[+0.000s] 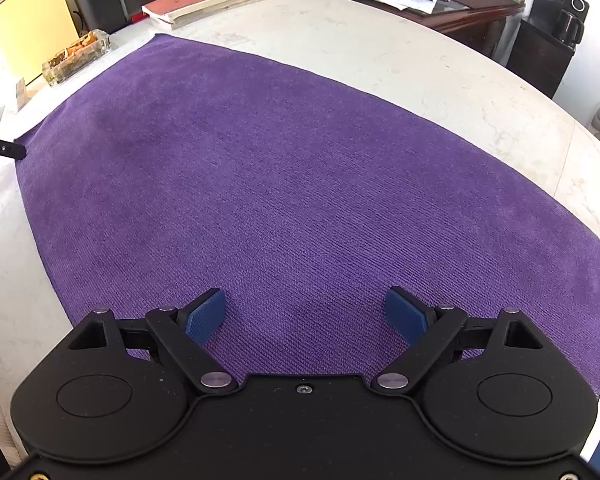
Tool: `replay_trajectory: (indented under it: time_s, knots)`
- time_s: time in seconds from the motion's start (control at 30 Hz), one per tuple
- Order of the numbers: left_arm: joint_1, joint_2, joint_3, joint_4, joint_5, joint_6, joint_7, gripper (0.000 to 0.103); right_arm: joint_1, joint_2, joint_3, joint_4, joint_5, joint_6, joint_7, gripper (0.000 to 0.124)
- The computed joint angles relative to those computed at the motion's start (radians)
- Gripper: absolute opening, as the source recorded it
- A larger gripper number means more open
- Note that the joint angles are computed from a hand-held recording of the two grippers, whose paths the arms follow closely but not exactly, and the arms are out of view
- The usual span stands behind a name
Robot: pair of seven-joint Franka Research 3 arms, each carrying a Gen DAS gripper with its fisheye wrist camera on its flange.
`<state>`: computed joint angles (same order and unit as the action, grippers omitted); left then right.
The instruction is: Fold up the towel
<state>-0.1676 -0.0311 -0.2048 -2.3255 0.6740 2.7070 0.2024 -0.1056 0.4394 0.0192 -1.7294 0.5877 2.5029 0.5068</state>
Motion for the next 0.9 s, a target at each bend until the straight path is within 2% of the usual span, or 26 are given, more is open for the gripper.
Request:
replay_trajectory:
  time_s: [0.07,0.2,0.33,0.43,0.53,0.7,0.83,0.9]
  knots:
    - [-0.002,-0.003,-0.001,0.01,-0.022,-0.034,0.021,0.008,-0.006,0.002,0.003,0.004,0.008,-0.006,-0.007,0.088]
    - [-0.003,-0.026,-0.007,0.029,0.036,-0.07,-0.009,0.008,-0.019,-0.008,0.007,0.002,0.046,-0.009,0.003,0.085]
    - [-0.006,-0.019,-0.015,0.084,0.065,-0.122,0.0,0.009,-0.039,-0.069,0.015,-0.066,0.122,0.055,-0.049,0.086]
    - [-0.013,0.028,-0.011,0.153,0.056,-0.102,0.066,0.01,-0.063,-0.107,0.006,-0.103,0.213,0.107,-0.072,0.086]
    - [-0.029,0.134,-0.005,0.269,0.04,-0.11,0.161,0.01,-0.076,-0.093,-0.014,-0.081,0.256,0.14,-0.044,0.086]
    - [-0.073,0.313,0.022,0.469,0.008,-0.134,0.29,0.01,-0.088,0.056,-0.05,0.109,0.162,0.196,0.113,0.086]
    - [-0.097,0.418,0.042,0.59,-0.052,-0.152,0.394,0.01,-0.129,0.197,-0.019,0.312,0.101,0.146,0.184,0.086]
    - [-0.111,0.475,0.049,0.664,-0.074,-0.196,0.458,0.01,-0.132,0.284,-0.019,0.434,0.05,0.109,0.247,0.086]
